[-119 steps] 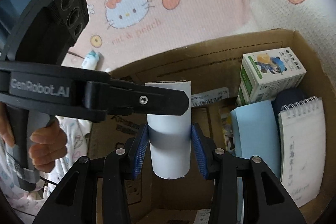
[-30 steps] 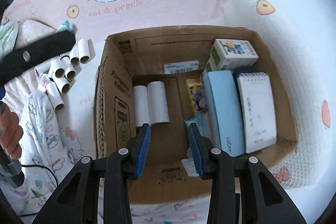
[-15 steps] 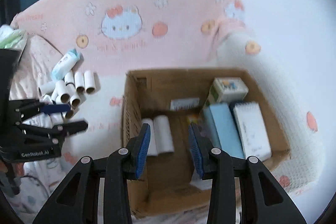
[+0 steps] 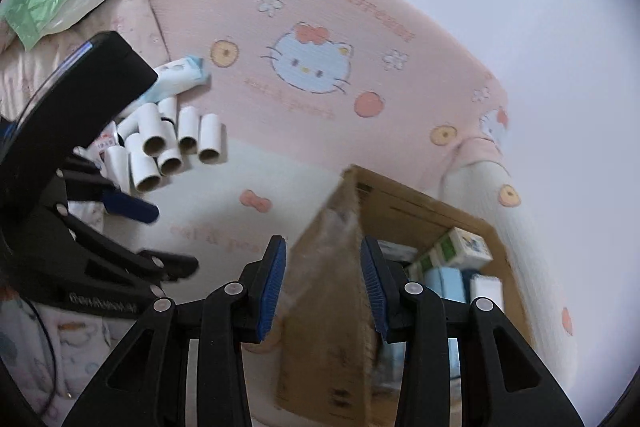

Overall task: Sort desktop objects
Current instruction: 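Open the right gripper and lift it out of the box, then move the right gripper over the tube pile toward a standing white tube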

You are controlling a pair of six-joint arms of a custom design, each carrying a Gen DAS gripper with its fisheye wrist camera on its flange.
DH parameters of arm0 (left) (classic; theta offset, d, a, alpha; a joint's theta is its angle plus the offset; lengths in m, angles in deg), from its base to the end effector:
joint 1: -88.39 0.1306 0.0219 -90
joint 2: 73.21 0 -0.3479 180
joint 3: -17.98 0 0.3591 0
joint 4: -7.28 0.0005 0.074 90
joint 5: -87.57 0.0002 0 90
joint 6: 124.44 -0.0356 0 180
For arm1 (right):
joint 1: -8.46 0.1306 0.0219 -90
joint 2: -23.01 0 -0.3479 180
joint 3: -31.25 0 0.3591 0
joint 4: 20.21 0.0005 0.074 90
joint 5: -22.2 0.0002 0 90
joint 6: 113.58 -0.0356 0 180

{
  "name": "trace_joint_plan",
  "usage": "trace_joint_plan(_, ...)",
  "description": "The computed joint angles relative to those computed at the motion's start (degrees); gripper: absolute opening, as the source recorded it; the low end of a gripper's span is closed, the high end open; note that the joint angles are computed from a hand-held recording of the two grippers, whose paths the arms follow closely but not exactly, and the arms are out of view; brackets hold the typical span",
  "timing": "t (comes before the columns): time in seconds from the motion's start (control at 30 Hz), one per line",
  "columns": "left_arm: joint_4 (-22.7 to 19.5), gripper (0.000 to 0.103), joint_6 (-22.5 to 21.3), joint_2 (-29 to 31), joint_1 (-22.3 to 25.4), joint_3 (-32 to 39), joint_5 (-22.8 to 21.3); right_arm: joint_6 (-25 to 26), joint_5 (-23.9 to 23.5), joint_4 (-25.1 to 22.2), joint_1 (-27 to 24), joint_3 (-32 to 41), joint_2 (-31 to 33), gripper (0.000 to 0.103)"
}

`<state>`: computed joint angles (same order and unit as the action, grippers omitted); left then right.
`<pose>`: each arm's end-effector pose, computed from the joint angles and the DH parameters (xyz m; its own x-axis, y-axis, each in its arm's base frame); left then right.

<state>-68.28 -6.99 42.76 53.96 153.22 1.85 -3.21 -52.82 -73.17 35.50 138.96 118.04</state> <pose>0.4715 -0.3270 0.4707 -0.8845 0.0490 -0.4639 0.2144 0.9259 -0.3109 0.4367 0.2120 0.4858 -0.4481 -0.6062 -0.6570 -0.4475 0.7883 -0.4222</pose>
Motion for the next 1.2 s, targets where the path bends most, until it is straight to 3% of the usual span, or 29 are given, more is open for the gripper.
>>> trace_joint_plan(0.1, 3.1, 0.063, 2.3, -2.1, 1.9, -4.0, 0.4, -2.0, -3.6, -1.2, 0.4, 2.5, 2.6, 0.036)
trace_joint_plan(0.37, 22.3, 0.063, 17.2, -11.3, 11.3, -22.4, -1.6, -0.2, -5.0, -3.5, 3.1, 9.8, 11.1, 0.036)
trace_joint_plan(0.47, 23.7, 0.063, 21.7, -11.7, 14.4, -24.5, -1.7, 2.7, -5.6, -1.6, 4.4, 10.9, 13.5, 0.036)
trace_joint_plan(0.67, 25.7, 0.062, 26.6, -11.3, 18.2, -26.0, 1.8, 4.9, -8.3, -3.2, 6.0, 17.6, 20.3, 0.036)
trace_joint_plan(0.77, 25.8, 0.062, 26.7, -9.8, 19.4, -24.7, 2.9, 4.3, -11.3, -6.0, 6.2, 23.2, 24.8, 0.036)
trace_joint_plan(0.83, 28.7, 0.062, 29.1, -8.7, 20.9, -25.2, 6.6, 3.8, -13.1, -8.5, 6.4, 26.6, 27.3, 0.036)
trace_joint_plan(0.93, 39.7, 0.062, 39.7, -9.1, 23.6, -31.7, 15.0, 3.5, -16.8, -14.0, 6.4, 33.6, 32.1, 0.036)
trace_joint_plan(0.97, 43.3, 0.059, 45.1, -9.2, 24.6, -34.0, 17.5, 3.8, -17.8, -15.9, 6.4, 36.2, 33.8, 0.036)
trace_joint_plan(1.07, 48.3, 0.056, 49.9, -11.4, 25.1, -38.2, 14.9, 5.1, -19.5, -18.2, 6.6, 40.7, 37.3, 0.036)
trace_joint_plan(1.2, 47.1, 0.056, 49.7, -11.7, 24.9, -38.2, 13.6, 4.3, -19.4, -23.5, 7.0, 51.0, 44.0, 0.036)
